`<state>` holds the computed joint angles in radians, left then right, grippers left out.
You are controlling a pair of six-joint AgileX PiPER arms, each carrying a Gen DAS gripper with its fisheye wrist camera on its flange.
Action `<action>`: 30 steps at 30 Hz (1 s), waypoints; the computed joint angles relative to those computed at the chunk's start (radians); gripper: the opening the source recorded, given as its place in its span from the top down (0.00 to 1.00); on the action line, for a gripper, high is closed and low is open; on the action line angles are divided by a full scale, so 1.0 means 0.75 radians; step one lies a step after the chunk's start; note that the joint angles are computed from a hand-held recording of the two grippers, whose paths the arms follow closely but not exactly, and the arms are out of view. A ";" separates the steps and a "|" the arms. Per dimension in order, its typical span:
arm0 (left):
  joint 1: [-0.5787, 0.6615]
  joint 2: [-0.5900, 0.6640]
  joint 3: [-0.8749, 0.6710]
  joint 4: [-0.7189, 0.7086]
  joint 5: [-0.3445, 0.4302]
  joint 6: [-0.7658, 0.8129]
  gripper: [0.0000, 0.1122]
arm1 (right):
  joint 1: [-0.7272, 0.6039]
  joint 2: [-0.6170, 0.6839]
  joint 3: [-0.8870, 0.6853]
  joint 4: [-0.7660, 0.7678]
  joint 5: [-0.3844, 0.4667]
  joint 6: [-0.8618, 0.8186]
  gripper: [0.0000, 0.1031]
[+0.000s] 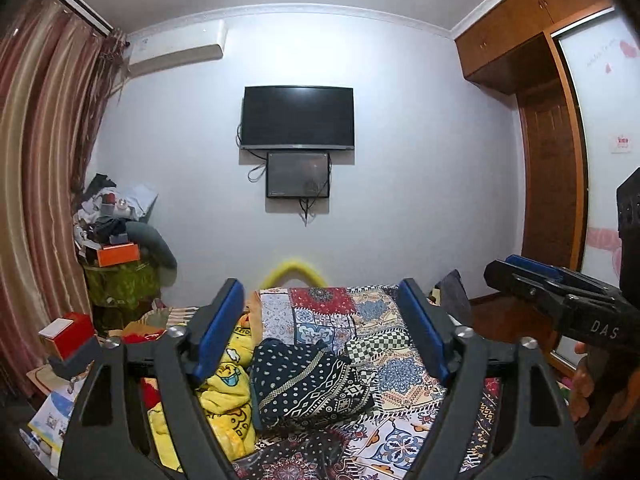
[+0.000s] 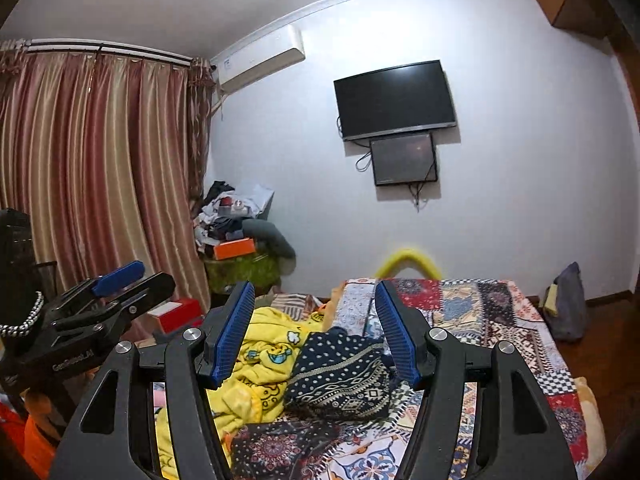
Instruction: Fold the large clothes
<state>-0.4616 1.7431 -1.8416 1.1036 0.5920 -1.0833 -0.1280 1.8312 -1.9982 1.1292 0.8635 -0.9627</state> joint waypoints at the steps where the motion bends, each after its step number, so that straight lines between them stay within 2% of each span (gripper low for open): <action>1: -0.006 -0.001 0.013 0.036 0.003 -0.036 0.18 | 0.000 0.000 0.000 0.000 0.000 0.000 0.42; 3: -0.026 -0.013 0.049 0.126 0.025 -0.120 0.10 | 0.011 -0.014 0.024 -0.032 -0.049 0.012 0.34; 5: -0.041 -0.016 0.065 0.170 0.045 -0.150 0.09 | 0.013 -0.021 0.040 -0.029 -0.070 0.004 0.22; 9: -0.059 -0.017 0.080 0.202 0.071 -0.166 0.09 | 0.036 -0.028 0.043 -0.075 -0.145 0.035 0.13; 11: -0.056 -0.012 0.078 0.200 0.069 -0.166 0.09 | 0.037 -0.057 0.098 -0.053 -0.189 -0.002 0.02; 14: -0.063 -0.014 0.096 0.222 0.070 -0.195 0.09 | 0.037 -0.073 0.129 -0.030 -0.215 -0.030 0.00; 30: -0.037 -0.005 0.090 0.174 0.035 -0.195 0.09 | 0.007 -0.072 0.132 -0.041 -0.188 -0.015 0.00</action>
<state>-0.4895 1.7394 -1.7744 1.2342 0.6181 -1.2298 -0.1230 1.7772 -1.8994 1.0988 0.7221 -0.9740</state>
